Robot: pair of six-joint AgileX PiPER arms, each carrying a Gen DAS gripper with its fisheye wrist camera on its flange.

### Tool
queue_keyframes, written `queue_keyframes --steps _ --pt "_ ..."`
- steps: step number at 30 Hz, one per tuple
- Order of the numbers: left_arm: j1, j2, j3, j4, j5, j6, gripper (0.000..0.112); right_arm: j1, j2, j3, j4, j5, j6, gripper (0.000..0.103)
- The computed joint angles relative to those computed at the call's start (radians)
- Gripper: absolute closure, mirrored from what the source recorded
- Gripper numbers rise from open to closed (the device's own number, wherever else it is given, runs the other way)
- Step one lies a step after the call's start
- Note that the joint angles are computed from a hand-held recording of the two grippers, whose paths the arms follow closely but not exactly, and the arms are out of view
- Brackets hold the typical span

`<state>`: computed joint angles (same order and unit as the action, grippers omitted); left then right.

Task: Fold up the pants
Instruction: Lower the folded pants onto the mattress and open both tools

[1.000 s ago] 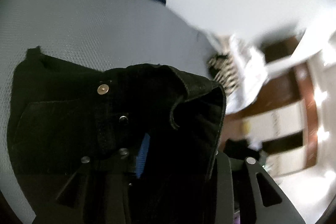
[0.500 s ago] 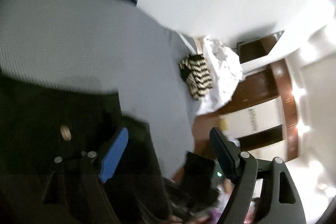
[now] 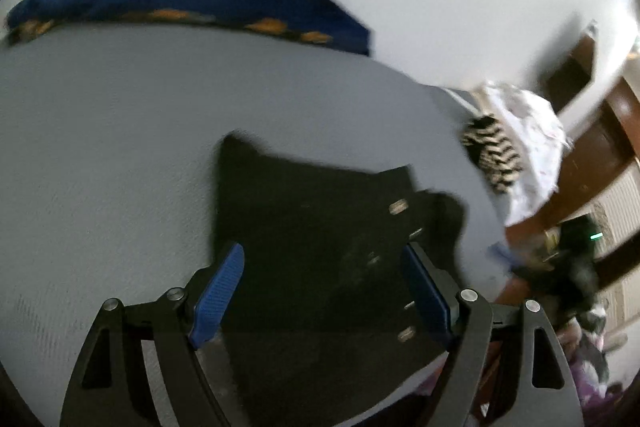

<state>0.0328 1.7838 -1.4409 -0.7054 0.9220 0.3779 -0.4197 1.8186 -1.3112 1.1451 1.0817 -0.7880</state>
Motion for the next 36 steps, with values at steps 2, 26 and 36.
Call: queue_keyframes --steps 2,26,36 --pt "0.026 -0.018 0.074 -0.022 -0.016 0.024 0.032 0.018 0.020 -0.055 -0.010 0.058 0.042 0.022" --pt "-0.036 0.005 0.162 -0.010 -0.081 0.029 0.030 0.275 0.201 -0.364 -0.256 -0.070 0.065 0.097" --pt "-0.094 -0.004 0.147 0.067 -0.138 -0.084 0.029 0.231 0.291 -0.336 -0.254 -0.070 0.093 0.095"
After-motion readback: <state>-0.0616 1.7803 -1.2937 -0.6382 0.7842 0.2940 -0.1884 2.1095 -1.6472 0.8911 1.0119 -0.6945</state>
